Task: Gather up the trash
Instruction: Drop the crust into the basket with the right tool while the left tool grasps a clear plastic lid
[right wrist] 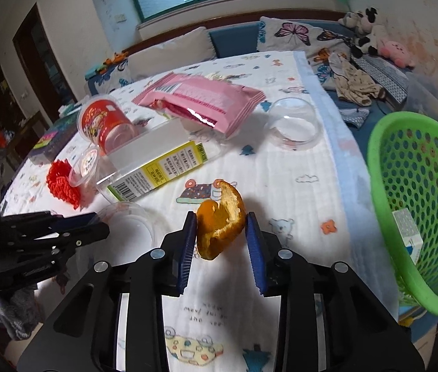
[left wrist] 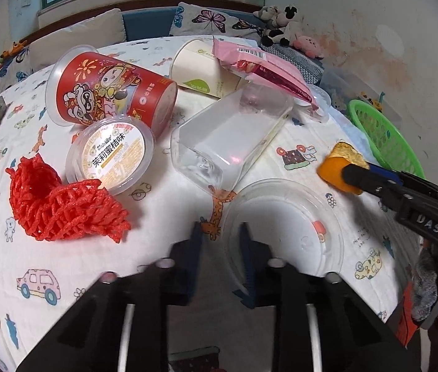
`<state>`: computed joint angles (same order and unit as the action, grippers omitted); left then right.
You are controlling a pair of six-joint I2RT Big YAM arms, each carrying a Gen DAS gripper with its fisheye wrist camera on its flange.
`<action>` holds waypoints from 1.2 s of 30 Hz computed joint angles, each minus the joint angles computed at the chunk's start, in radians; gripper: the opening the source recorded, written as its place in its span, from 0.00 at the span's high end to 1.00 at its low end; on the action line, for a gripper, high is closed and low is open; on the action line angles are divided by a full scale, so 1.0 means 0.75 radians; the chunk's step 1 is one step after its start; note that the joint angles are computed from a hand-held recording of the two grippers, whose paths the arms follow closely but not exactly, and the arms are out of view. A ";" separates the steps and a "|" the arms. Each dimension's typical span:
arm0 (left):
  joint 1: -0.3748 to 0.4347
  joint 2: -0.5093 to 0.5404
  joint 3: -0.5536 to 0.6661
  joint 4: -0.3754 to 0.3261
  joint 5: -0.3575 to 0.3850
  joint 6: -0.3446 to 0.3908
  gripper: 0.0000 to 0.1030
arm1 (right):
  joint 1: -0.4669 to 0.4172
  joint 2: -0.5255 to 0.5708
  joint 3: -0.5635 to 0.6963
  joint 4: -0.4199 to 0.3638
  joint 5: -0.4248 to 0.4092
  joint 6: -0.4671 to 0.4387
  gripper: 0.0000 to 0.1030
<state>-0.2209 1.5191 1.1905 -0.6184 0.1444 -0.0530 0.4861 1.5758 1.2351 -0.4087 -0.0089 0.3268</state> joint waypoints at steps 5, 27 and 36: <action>-0.007 -0.015 -0.015 0.012 -0.002 -0.006 0.95 | -0.005 -0.058 -0.055 0.017 -0.001 0.031 0.69; -0.113 -0.059 0.105 -0.020 0.176 -0.032 0.95 | -0.298 -0.294 -0.220 -0.041 0.117 0.075 0.69; -0.185 0.033 0.272 -0.054 0.154 -0.032 0.95 | -0.427 -0.196 -0.172 -0.074 0.055 0.070 0.69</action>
<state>-0.3594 1.5440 1.3947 -0.6590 0.2600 -0.0772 0.1657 1.4291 1.1061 -0.4640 0.0326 0.3795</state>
